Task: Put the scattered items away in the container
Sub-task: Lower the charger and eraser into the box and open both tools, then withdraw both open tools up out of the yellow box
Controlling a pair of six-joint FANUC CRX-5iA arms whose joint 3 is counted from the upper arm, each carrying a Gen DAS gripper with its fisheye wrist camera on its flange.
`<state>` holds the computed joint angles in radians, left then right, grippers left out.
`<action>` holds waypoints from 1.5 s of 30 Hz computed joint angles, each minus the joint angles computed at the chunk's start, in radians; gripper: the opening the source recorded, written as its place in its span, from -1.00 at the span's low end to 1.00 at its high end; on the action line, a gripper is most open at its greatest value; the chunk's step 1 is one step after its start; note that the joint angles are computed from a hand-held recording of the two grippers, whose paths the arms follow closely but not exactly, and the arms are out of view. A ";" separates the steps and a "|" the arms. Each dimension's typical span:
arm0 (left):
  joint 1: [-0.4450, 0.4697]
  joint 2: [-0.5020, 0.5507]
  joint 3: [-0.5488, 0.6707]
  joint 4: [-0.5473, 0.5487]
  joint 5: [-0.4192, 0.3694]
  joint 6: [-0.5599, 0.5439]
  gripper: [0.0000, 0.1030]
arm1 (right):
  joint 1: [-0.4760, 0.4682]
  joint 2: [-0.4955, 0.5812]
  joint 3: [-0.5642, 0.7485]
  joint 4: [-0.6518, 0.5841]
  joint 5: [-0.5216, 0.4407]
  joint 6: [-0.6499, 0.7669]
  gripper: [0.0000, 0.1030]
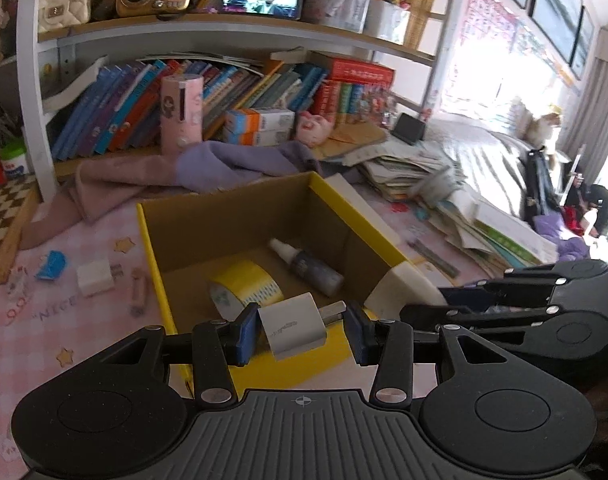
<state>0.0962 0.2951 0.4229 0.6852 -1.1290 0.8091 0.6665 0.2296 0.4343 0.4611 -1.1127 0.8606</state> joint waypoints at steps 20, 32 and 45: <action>-0.102 0.250 0.385 -0.355 -0.136 0.286 -0.16 | -0.181 0.423 0.625 -0.314 -0.269 0.514 -0.56; -0.120 0.283 0.433 -0.388 -0.180 0.317 -0.12 | -0.192 0.530 0.804 -0.354 -0.395 0.602 -0.53; -0.105 0.088 0.183 -0.375 0.050 0.295 0.63 | -0.172 0.327 0.490 -0.289 -0.164 0.486 -0.15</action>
